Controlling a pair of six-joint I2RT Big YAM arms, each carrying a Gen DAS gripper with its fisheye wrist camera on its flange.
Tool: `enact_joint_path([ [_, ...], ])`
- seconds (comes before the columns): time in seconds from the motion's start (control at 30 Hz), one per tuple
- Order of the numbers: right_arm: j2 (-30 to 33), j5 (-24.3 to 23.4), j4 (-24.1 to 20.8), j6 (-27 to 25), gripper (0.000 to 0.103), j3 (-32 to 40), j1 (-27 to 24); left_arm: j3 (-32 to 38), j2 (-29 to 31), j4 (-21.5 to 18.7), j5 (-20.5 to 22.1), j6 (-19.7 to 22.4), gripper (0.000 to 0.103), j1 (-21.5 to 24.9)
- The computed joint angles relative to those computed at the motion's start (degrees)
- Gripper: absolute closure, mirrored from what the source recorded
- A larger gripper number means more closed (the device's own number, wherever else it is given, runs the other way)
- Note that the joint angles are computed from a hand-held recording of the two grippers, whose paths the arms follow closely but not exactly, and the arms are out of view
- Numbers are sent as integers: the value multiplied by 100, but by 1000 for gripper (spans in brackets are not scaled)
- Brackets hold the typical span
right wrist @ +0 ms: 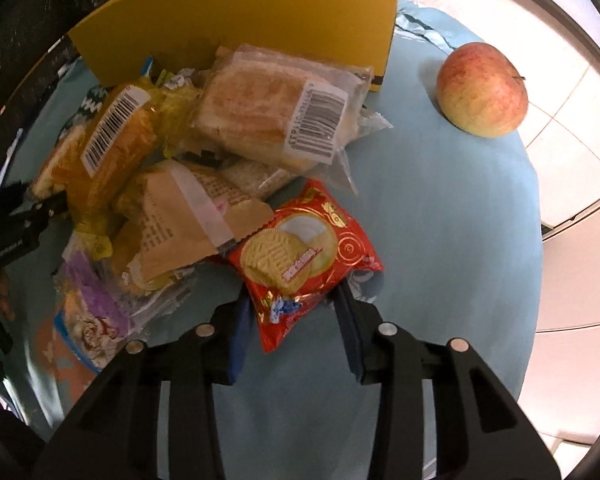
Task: Organize snacks
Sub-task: 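Grasp the white-orange snack bag with left tool while right tool grasps red biscuit pack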
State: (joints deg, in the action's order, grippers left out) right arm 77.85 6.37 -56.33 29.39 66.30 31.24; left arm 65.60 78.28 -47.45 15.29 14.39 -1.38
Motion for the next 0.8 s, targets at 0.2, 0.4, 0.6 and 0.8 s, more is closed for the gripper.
enact_joint_path([
  [0.2,-222,-6,-173,104,66,53,16,-25,-277,-35,149,-149,48,33],
  [0.4,-212,15,-354,139,66,1,166,-94,-279,-49,-245,-260,24,-25],
  [0.6,41,129,-424,56,66,185,134,-75,-94,289,-671,65,19,-389],
  [0.8,92,10,-389,82,70,236,96,-18,-114,80,-323,402,51,-373],
])
